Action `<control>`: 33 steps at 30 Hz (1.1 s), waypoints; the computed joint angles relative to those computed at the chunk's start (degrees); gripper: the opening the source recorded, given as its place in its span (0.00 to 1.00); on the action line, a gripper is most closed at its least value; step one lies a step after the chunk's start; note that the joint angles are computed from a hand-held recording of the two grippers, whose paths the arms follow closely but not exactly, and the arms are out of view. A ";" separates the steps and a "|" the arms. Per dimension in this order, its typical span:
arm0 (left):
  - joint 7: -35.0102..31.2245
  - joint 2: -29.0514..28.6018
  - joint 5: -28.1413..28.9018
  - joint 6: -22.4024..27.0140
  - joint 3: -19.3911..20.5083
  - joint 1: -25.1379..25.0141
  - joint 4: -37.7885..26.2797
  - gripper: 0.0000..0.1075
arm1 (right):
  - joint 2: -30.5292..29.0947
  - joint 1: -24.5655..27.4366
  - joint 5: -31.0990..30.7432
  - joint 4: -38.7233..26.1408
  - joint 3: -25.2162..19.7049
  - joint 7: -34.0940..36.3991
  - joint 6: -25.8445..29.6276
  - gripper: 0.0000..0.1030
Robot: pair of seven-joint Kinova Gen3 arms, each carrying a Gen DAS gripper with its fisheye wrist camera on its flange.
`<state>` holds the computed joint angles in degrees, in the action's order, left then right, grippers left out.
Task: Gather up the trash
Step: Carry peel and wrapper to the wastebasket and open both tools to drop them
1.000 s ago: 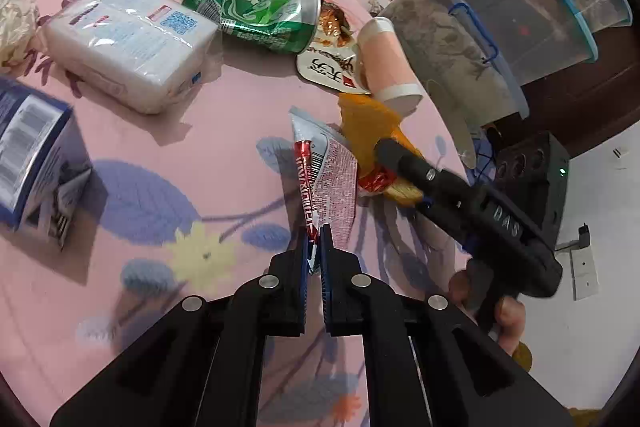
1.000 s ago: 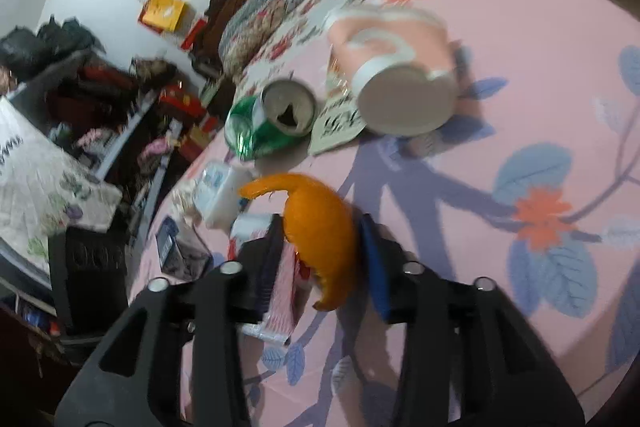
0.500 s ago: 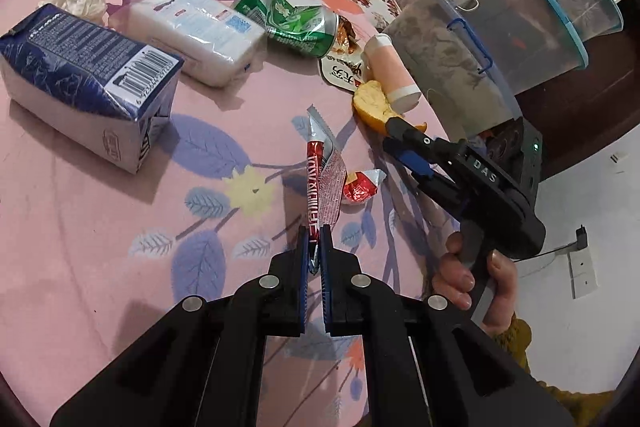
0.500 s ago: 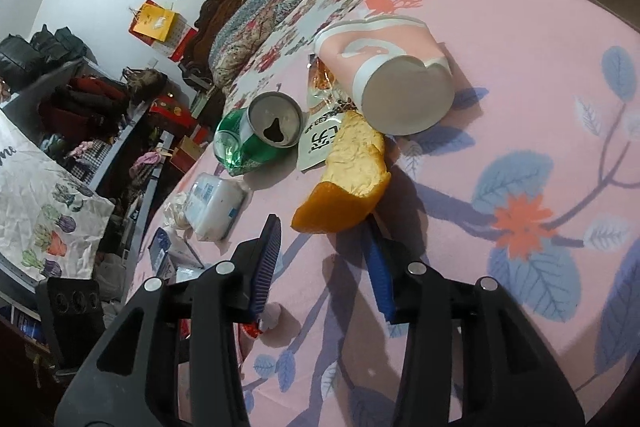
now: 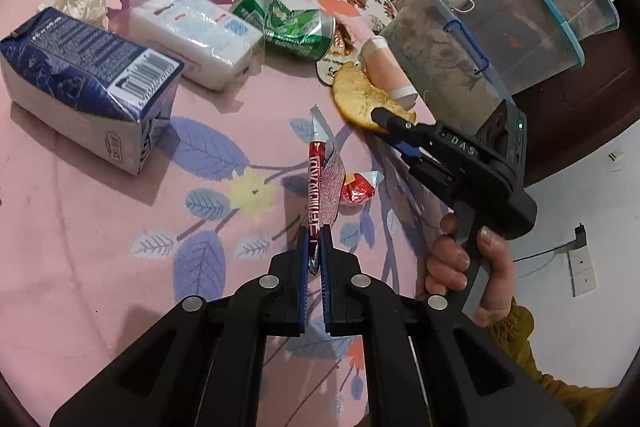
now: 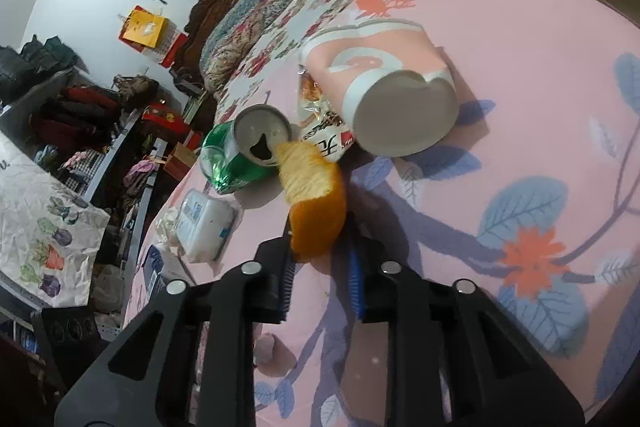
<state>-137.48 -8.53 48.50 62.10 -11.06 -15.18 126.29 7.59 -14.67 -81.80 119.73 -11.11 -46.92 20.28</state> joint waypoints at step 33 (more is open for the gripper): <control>22.96 16.73 -10.65 -11.51 20.77 22.26 -32.26 0.04 | -14.24 21.12 -7.07 12.02 20.48 16.08 15.02 0.12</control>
